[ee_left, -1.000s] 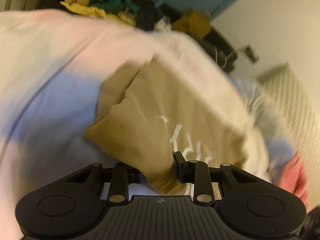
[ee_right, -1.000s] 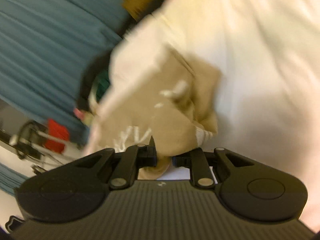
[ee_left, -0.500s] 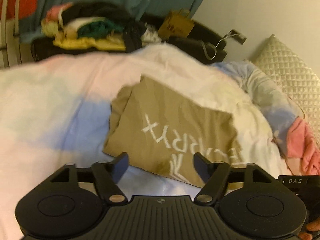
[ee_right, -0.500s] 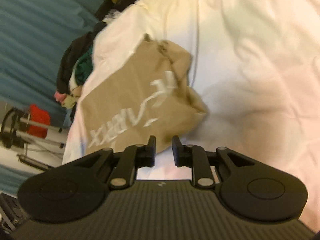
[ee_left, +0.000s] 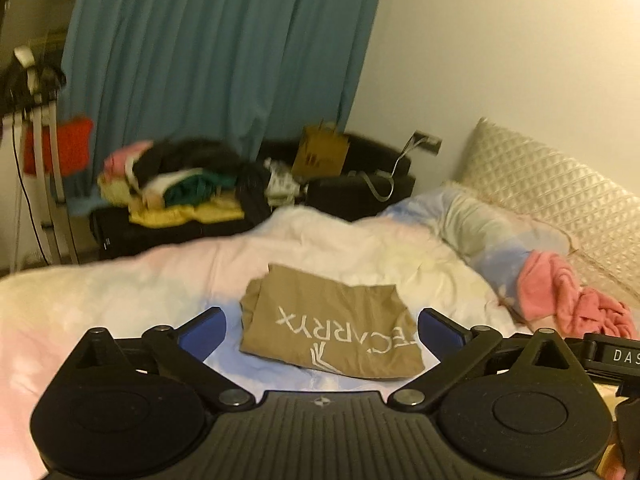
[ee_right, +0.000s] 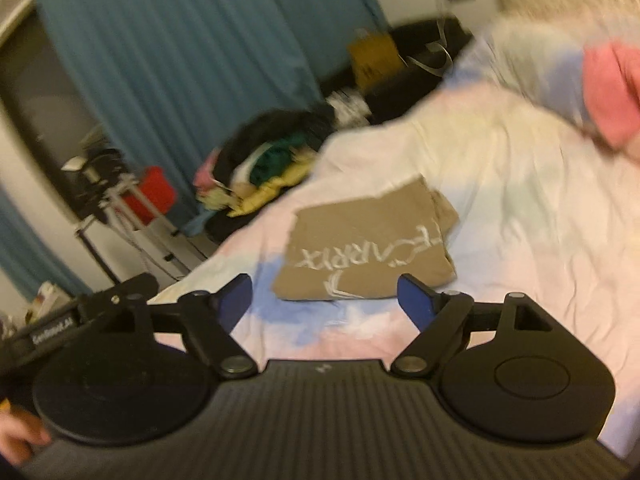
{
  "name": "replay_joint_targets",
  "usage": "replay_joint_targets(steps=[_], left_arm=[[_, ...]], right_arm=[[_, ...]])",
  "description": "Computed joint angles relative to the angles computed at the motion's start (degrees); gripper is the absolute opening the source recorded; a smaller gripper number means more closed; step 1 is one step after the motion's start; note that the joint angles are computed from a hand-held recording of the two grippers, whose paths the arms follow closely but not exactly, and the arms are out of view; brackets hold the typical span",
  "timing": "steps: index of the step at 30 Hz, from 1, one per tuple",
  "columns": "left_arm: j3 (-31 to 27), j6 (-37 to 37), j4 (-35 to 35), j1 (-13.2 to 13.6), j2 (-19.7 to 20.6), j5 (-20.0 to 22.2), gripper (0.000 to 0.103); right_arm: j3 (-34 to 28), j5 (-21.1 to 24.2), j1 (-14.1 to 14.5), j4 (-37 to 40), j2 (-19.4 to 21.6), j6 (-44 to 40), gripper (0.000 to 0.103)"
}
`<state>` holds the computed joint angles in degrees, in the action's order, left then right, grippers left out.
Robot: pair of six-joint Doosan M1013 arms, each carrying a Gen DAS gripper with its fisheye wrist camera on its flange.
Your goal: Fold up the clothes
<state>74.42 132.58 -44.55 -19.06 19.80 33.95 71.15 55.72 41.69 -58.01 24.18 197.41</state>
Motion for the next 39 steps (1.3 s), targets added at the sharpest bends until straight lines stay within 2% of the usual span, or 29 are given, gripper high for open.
replay_joint_targets(steps=[7,10,11,13,18,22,27,39], left_arm=[[12.15,16.64,-15.42,1.94,-8.23,-6.24,0.103],[18.44,31.78,-30.23,2.46,-11.52,-11.02,0.103],[20.16,36.88,-35.35,2.64,-12.31,-11.87,0.103],[22.58,43.2,-41.2,2.85,-13.31,-12.58,0.103],[26.43,55.88,-53.25,2.89,-14.26,-14.31,0.103],[27.19,57.37,-53.76,2.93,-13.77,-14.9,0.103],[27.92,63.6,-58.23,2.82,-13.02,-15.87,0.103],[28.19,56.03,-50.21,2.89,-11.76,-15.84,0.103]], right_arm=[[0.3,6.11,5.58,-10.77,0.95,2.18,0.082],[0.54,8.14,6.94,-13.98,2.03,3.94,0.082],[0.66,8.72,7.35,-14.98,2.39,4.59,0.082],[0.42,10.1,7.89,-16.22,3.48,3.57,0.082],[0.38,11.81,8.65,-18.48,5.44,2.38,0.082],[0.46,12.98,8.83,-20.64,6.77,1.64,0.082],[0.84,13.5,8.7,-22.71,7.71,0.5,0.082],[1.14,14.71,8.77,-22.95,8.22,0.87,0.082]])
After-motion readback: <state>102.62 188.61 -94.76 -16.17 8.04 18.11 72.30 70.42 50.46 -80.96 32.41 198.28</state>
